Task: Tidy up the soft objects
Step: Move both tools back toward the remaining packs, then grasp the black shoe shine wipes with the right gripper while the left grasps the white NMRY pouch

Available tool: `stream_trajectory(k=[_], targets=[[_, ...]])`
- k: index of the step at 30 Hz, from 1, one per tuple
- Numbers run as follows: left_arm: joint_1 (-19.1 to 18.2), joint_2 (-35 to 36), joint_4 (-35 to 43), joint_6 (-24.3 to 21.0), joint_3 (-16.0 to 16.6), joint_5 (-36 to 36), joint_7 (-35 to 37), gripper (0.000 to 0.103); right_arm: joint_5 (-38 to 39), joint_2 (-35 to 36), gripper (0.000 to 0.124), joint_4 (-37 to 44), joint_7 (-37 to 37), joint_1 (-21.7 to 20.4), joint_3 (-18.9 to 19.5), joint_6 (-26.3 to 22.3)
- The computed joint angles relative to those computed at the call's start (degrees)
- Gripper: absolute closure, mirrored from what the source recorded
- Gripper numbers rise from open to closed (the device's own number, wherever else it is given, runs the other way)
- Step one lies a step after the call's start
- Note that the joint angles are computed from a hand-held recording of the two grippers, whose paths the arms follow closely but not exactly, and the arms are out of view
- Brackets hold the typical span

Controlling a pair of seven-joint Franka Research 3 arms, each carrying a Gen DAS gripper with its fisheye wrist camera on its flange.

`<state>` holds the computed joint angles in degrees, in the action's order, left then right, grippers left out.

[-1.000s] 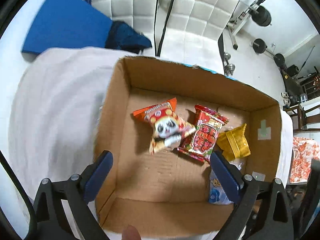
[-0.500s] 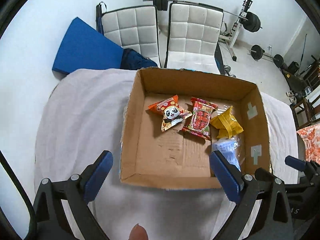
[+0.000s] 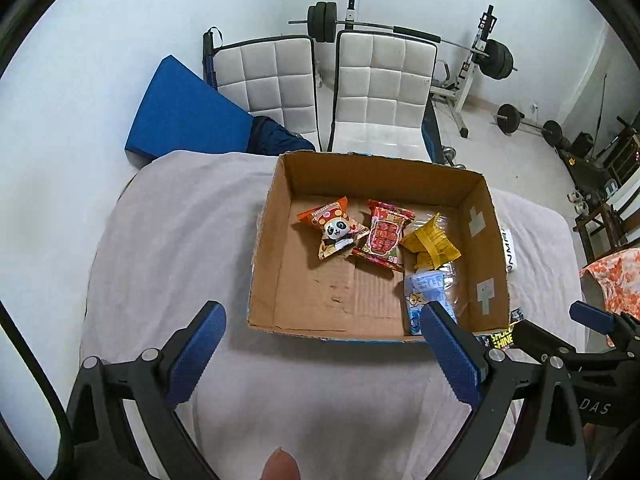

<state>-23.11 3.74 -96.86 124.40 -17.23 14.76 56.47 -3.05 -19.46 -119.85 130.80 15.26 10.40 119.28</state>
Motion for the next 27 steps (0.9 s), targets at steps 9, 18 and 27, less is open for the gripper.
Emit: stream_trajectory(k=[9,18,27], targets=[[-2.5,3.6,3.3,-4.6,-0.8,4.7,-1.5,0.003,4.3,-6.4,0.021,-9.7,0.8,-4.9,-4.3,-0.1],[-6.7,17.7,15.7,-10.3,0.1,4.5,-4.1,0.003,27.2,-4.9,0.021,-26.0,0.6,-12.0,-14.5,6.1],[-12.7,30.5,33.0,-17.9,2.5,5.3,-1.7,0.003,48.3,3.5,0.043,-31.1,-1.1,-11.3,-15.2,15.1]])
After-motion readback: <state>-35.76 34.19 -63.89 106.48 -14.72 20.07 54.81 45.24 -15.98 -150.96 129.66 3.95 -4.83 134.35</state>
